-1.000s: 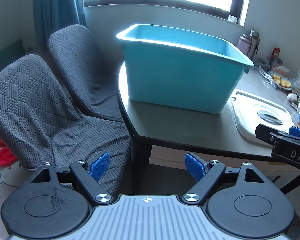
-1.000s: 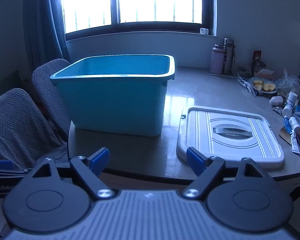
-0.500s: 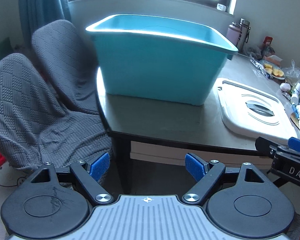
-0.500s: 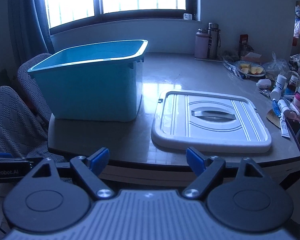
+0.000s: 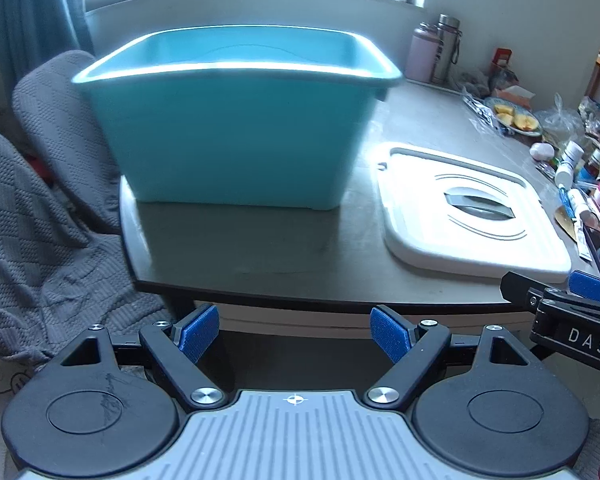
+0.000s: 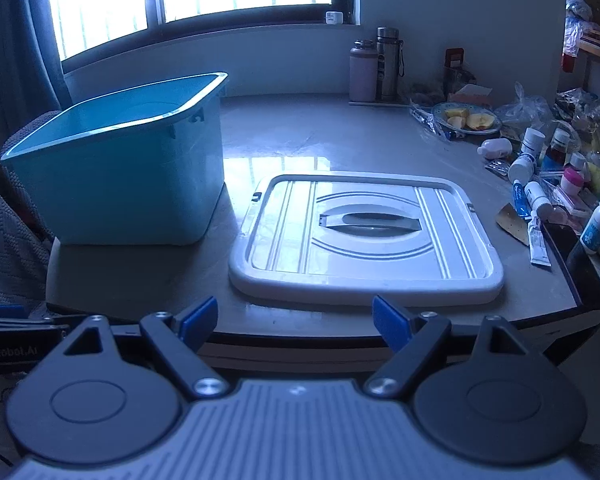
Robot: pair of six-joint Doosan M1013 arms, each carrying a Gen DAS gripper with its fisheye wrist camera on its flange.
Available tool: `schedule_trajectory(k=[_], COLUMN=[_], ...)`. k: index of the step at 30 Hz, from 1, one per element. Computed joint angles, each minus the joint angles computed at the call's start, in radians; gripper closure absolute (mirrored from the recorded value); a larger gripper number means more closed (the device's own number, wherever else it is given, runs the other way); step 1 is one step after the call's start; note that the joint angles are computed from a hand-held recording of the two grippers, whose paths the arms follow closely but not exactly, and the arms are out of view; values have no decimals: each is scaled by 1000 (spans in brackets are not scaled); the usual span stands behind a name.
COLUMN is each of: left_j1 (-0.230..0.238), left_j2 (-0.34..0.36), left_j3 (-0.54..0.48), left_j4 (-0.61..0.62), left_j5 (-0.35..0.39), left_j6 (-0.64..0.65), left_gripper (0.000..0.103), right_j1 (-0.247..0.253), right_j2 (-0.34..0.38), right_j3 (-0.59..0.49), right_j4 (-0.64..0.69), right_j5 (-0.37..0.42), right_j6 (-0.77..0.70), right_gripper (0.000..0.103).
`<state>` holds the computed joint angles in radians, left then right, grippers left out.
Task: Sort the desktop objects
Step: 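Move both grippers toward the white lid and grip its rim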
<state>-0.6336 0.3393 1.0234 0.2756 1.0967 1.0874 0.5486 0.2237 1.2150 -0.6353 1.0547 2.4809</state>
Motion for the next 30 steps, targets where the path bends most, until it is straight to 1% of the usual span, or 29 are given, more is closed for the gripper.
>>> schedule_trajectory(k=[4, 18, 25, 30], left_j1=[-17, -57, -65, -71], left_j2=[29, 112, 157, 183], left_j3=[-37, -147, -212, -249], left_j4=[-4, -39, -62, -70], left_j5=[18, 52, 72, 87], left_j6=[9, 55, 88, 88], left_gripper=[18, 18, 18, 18], right_j1=[-22, -96, -127, -145], right_j2=[-13, -50, -56, -63], right_j3=[20, 79, 94, 104], right_j4=[18, 34, 41, 51], right_j5=[-5, -22, -27, -30], right_j6=[-11, -13, -9, -20], right_gripper=[18, 18, 18, 18])
